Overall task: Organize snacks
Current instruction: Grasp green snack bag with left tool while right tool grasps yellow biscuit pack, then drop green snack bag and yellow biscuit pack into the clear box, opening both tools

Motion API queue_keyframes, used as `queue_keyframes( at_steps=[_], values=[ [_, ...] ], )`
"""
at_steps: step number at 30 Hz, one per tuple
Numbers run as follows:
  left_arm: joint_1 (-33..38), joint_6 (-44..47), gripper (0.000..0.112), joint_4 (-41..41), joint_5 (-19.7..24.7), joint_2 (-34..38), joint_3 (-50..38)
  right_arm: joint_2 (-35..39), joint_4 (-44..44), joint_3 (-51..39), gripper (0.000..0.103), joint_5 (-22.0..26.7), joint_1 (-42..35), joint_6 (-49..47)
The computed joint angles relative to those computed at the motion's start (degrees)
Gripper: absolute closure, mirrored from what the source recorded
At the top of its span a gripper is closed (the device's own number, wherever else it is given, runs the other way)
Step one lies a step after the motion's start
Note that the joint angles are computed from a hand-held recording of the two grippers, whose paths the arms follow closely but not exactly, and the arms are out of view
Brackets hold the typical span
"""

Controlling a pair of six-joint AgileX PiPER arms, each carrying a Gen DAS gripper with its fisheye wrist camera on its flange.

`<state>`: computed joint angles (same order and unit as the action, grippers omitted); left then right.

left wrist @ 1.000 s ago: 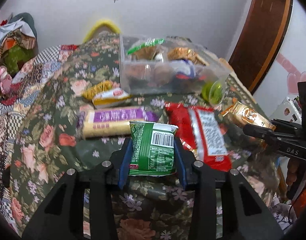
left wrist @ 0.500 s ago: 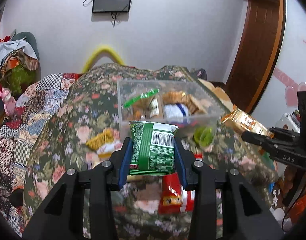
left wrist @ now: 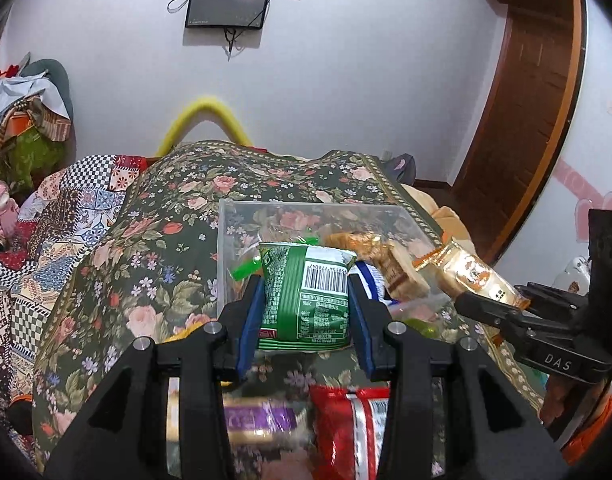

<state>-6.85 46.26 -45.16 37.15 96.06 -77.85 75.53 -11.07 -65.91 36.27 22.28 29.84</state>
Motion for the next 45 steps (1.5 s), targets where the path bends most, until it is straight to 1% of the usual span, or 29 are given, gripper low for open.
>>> queue_keyframes(
  at_steps=[10,16,20,23,24,25,27,29,33,35,37,40,44,45],
  values=[
    [-1.5,-7.5,0.072,6.0,-1.4,10.3,-9.2,10.8,5.0,-9.4,0.07,-1.1,-2.5,-7.7],
    [-1.8,-10.5,0.072,7.9,-1.4,14.4,-13.1,16.6,8.1,-15.2,0.07,1.2,-2.9,-12.7],
    [-2.8,-10.7,0.071,9.8,-2.2,14.9,-13.9,19.6,10.0,-18.0,0.07,3.1,-3.1,-15.7],
    [-3.0,-11.0,0.069,11.1,-1.1,15.3,-14.7,21.0,10.9,-19.4,0.069,4.3,-3.3,-17.1],
    [-3.0,-11.3,0.066,11.4,0.2,15.7,-15.5,21.3,10.8,-19.7,0.069,4.7,-3.3,-17.1],
    [-2.9,-12.1,0.061,12.0,2.1,16.1,-16.5,21.1,10.6,-19.4,0.069,4.7,-3.2,-16.8],
    [-2.4,-12.3,0.057,11.9,4.4,16.4,-17.1,21.2,11.8,-19.5,0.067,5.0,-3.5,-17.7],
    [-2.1,-11.0,0.057,11.1,4.4,15.4,-16.0,20.5,11.8,-18.9,0.064,5.4,-3.5,-17.3],
    [-1.0,-6.5,0.057,10.0,3.5,10.8,-11.5,17.5,11.9,-16.6,0.059,5.1,-3.5,-16.8],
    [0.0,-4.3,0.053,9.4,3.2,8.6,-9.6,15.7,11.5,-15.3,0.056,4.9,-3.5,-16.5],
    [1.4,-1.9,0.049,8.6,3.7,6.5,-7.9,13.2,10.5,-13.5,0.056,4.9,-3.2,-15.6],
    [3.7,-0.1,0.049,9.0,4.9,4.9,-6.1,10.2,9.8,-11.2,0.052,4.9,-2.8,-14.8],
    [5.8,1.1,0.048,10.4,5.4,4.9,-3.6,6.3,7.3,-7.2,0.046,4.4,-0.9,-11.9],
    [6.3,1.6,0.048,10.5,5.6,5.2,-3.1,5.5,6.9,-6.0,0.046,4.3,-0.1,-11.2]
  ],
)
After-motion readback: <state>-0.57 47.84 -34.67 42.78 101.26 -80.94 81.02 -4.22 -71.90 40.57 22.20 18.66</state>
